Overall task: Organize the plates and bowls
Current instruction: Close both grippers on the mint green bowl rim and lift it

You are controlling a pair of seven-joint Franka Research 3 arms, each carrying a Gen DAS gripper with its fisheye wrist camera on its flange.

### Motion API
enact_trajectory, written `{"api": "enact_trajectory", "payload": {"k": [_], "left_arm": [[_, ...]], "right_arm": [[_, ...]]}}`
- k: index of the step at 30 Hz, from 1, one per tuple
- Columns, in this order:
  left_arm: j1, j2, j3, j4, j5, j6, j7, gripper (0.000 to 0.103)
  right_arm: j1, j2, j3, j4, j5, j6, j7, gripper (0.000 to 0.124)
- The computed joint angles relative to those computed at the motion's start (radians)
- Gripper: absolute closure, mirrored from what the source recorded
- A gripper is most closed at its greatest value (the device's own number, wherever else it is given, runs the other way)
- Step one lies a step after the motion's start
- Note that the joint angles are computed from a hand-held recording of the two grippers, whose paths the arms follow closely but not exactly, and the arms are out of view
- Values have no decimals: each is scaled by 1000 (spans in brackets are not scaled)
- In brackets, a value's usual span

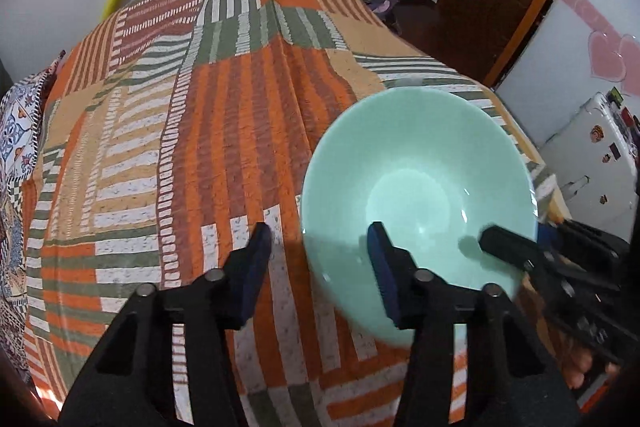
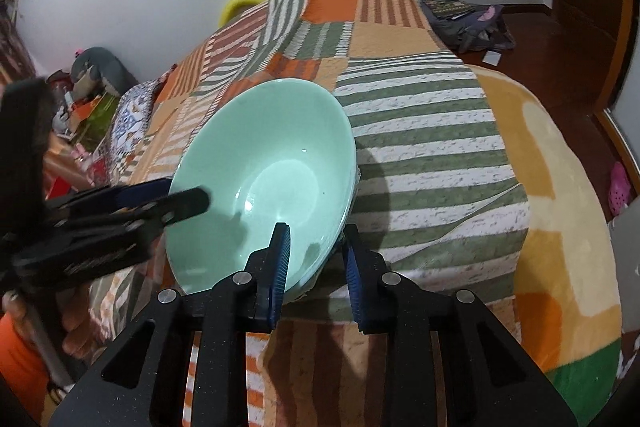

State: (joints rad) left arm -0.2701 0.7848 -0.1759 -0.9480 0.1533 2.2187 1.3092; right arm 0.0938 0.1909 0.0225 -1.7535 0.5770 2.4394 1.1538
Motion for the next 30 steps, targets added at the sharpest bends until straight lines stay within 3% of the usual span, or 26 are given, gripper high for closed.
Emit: {"api": "enact_trajectory", "payload": {"k": [1,5,11,30], "left_arm": [[0,9,-3,12,-4,-12,2,72],[-4,5,1,-4,7,9,13,86],[5,-54,-9,-87,5,39,25,88],[63,-533,-31,-699,32,341,-37,88]], "right_arm": [[-2,-1,2,-2,6,-2,-12,100],[0,2,2,1,11,-1,-14,100],[17,-12,-4,-18,-45,30,31,101],[82,-250,3,-221,-8,159,53,101]]}}
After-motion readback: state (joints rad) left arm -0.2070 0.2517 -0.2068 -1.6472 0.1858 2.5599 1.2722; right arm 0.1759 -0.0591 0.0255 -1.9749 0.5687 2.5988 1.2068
